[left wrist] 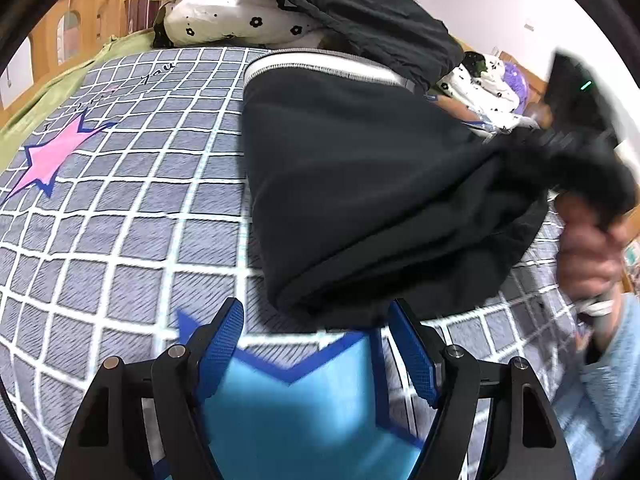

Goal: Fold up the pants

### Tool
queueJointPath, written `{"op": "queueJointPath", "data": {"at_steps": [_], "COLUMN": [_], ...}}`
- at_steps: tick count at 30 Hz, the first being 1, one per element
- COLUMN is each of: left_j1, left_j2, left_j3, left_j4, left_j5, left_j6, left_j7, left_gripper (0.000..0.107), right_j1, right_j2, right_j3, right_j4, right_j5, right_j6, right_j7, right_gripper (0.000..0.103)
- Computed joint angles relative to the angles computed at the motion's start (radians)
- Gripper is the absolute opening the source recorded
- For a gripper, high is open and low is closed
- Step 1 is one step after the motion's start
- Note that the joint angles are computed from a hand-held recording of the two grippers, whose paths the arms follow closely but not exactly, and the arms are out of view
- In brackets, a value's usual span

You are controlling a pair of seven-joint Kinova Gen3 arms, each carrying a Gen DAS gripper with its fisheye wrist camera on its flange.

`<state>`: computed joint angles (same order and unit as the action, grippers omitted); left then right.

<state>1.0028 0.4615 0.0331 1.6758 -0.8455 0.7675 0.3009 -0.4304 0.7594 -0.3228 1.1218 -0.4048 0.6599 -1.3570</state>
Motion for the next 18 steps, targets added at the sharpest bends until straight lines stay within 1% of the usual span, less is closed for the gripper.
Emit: {"op": "queueJointPath", "data": {"at_steps": [3, 5, 8, 9, 10, 11, 12, 13, 14, 15, 16, 18], "left_j1": [0.01, 0.015, 0.023, 0.02, 0.029, 0.038, 0.036, 0.044, 0.046, 0.054, 0.064, 0.077], "left_j2": [0.053, 0.079, 0.133, 0.153, 0.171, 0.179, 0.177, 0.172, 0.169, 0.171, 0.175, 0.179], "left_j3": [-0.007, -0.009, -0.011, -0.004, -0.016, -0.024, -0.015, -0.025, -0.028, -0.032, -0.04, -0.05], "left_j4": [-0.074, -0.115, -0.205, -0.241, -0.272, -0.288, -0.288, -0.284, -0.282, -0.289, -0.296, -0.301], "left_j5": [-0.002, 0.002, 0.028, 0.039, 0.059, 0.064, 0.054, 0.057, 0.056, 0.052, 0.049, 0.041], "left_j6": [0.041, 0.06, 0.133, 0.165, 0.189, 0.197, 0.189, 0.167, 0.145, 0.14, 0.143, 0.135], "left_j7": [-0.013, -0.038, -0.113, -0.144, -0.178, -0.196, -0.203, -0.212, -0.221, -0.23, -0.234, -0.241], "left_gripper": [0.075, 0.075, 0.075, 0.075, 0.075, 0.075, 0.075, 0.075, 0.075, 0.075, 0.075, 0.075], "right_j1": [0.097, 0.137, 0.2, 0.213, 0.228, 0.235, 0.239, 0.255, 0.287, 0.3, 0.296, 0.268], "right_j2": [-0.036, -0.076, -0.117, -0.128, -0.143, -0.158, -0.173, -0.2, -0.219, -0.237, -0.255, -0.28], "right_j3": [-0.093, -0.12, -0.171, -0.175, -0.181, -0.179, -0.179, -0.175, -0.189, -0.187, -0.166, -0.08], "right_j4": [0.062, 0.117, 0.185, 0.197, 0.217, 0.231, 0.25, 0.28, 0.304, 0.321, 0.34, 0.376], "right_j5": [-0.082, -0.116, -0.161, -0.166, -0.171, -0.166, -0.16, -0.17, -0.17, -0.164, -0.156, -0.105], "right_j6": [-0.076, -0.14, -0.208, -0.22, -0.242, -0.266, -0.306, -0.346, -0.383, -0.409, -0.44, -0.482], "right_j7": [0.096, 0.146, 0.222, 0.24, 0.261, 0.27, 0.272, 0.285, 0.303, 0.306, 0.292, 0.222], "right_gripper": [0.01, 0.01, 0.009, 0.009, 0.009, 0.009, 0.009, 0.009, 0.009, 0.009, 0.009, 0.009]}}
